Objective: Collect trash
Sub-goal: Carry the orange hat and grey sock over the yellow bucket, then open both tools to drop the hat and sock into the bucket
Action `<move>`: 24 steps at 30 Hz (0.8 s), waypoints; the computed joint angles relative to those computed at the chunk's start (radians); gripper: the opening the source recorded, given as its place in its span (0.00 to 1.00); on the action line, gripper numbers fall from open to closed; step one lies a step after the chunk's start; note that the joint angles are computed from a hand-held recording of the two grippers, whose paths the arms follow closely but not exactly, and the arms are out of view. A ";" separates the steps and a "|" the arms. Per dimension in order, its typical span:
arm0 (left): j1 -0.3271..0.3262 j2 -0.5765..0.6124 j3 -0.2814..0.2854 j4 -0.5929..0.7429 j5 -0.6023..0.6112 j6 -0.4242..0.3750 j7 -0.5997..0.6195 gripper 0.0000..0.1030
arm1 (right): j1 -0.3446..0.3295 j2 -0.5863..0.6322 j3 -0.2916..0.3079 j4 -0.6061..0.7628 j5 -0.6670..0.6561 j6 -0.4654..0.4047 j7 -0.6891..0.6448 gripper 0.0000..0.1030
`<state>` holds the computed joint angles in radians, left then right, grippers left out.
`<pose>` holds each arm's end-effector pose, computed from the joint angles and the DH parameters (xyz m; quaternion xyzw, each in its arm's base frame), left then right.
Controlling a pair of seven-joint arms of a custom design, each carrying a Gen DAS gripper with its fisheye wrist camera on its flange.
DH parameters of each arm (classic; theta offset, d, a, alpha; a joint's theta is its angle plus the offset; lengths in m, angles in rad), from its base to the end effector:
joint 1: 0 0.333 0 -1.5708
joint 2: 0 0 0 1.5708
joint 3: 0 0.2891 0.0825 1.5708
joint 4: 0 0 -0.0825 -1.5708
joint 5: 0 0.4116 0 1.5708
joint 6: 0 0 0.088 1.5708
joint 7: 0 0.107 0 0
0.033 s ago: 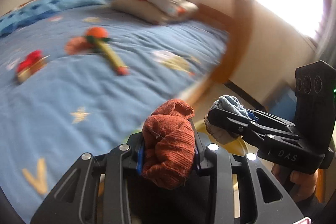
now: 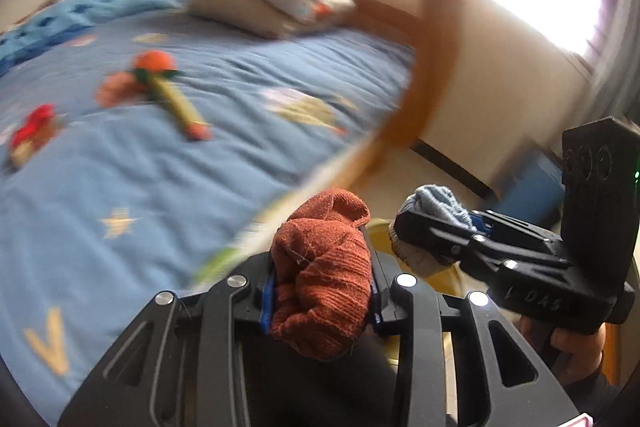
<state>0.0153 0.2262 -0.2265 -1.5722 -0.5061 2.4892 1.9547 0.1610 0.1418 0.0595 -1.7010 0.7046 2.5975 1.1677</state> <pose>0.6875 -0.1292 0.5602 -0.5527 0.7302 -0.3888 0.1009 0.6642 0.1333 0.5542 -0.6795 0.5846 -0.0872 0.4348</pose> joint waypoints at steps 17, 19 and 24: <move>-0.153 0.384 -0.075 0.436 0.225 -0.294 -0.067 0.34 | -0.088 -0.118 -0.096 -0.287 -0.182 0.036 0.306 0.35; -0.160 0.413 -0.077 0.474 0.243 -0.310 -0.071 0.34 | -0.091 -0.116 -0.095 -0.288 -0.199 0.035 0.321 0.35; -0.187 0.479 -0.065 0.575 0.302 -0.379 -0.079 0.96 | -0.096 -0.098 -0.098 -0.276 -0.262 0.028 0.390 0.71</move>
